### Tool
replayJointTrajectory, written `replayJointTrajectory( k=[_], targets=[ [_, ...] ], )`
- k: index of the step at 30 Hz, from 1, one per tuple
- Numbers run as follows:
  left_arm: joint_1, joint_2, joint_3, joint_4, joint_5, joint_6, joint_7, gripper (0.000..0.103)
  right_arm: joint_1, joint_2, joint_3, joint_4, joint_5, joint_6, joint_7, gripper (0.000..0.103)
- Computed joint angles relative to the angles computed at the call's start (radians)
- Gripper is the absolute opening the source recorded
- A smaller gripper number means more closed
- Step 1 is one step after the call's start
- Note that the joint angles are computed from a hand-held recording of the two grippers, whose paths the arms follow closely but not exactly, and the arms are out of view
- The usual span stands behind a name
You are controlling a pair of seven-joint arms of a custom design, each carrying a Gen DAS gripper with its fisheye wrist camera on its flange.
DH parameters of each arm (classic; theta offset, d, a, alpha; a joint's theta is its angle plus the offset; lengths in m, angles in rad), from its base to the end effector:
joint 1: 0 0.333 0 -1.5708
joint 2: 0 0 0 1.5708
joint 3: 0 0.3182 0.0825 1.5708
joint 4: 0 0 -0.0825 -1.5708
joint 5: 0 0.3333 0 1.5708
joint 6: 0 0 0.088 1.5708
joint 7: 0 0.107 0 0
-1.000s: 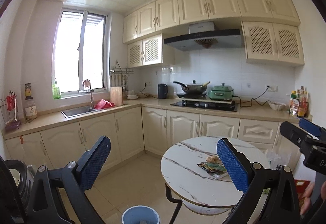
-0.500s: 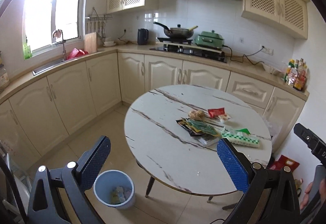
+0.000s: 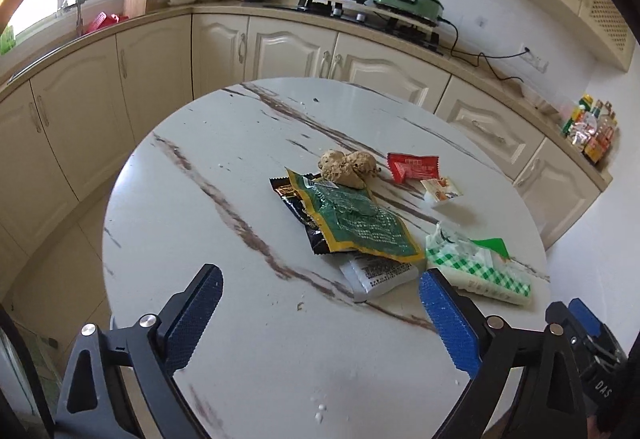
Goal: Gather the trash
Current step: 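Grasp the green-yellow packet with the left tool while the right tool grasps the green-checkered bag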
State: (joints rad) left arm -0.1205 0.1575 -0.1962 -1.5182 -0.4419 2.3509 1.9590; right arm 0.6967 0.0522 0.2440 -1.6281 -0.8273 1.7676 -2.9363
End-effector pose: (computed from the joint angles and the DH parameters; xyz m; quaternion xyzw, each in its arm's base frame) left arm 0.5777 -0.1838 0.6561 -0.4751 0.7905 -0.3754 0.0923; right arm 0.3728 0.3951 0.6213 -0.3863 0.8342 -0.3068 0.2467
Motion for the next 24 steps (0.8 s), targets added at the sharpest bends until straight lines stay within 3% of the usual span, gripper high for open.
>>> replayJointTrajectory(
  k=[6,7,9,14,19,24],
  targets=[
    [-0.035,0.204,-0.015,0.261,0.125,-0.084,-0.082,0.067,-0.045,-0.003,-0.026,-0.055,0.046,0.105,-0.041,0.103],
    [-0.044,0.219,-0.011,0.274,0.126,-0.102,-0.078,0.056,-0.052,-0.002,-0.029,-0.06,0.053,0.124,-0.05,0.103],
    [-0.047,0.281,-0.022,0.368,0.135,-0.151,-0.071,0.046,-0.063,0.003,-0.034,-0.062,0.058,0.14,-0.066,0.103],
    [-0.027,0.274,-0.048,0.332,0.098,-0.095,0.024,0.012,-0.082,0.025,-0.049,-0.028,0.066,0.157,-0.14,0.103],
    [0.032,0.168,-0.066,0.176,-0.028,-0.032,0.195,0.004,-0.114,0.038,-0.063,-0.026,0.151,0.259,-0.364,0.103],
    [0.083,0.055,-0.048,0.049,-0.174,-0.045,0.333,0.003,-0.143,0.076,-0.075,0.023,0.267,0.256,-0.673,0.103]
  ],
)
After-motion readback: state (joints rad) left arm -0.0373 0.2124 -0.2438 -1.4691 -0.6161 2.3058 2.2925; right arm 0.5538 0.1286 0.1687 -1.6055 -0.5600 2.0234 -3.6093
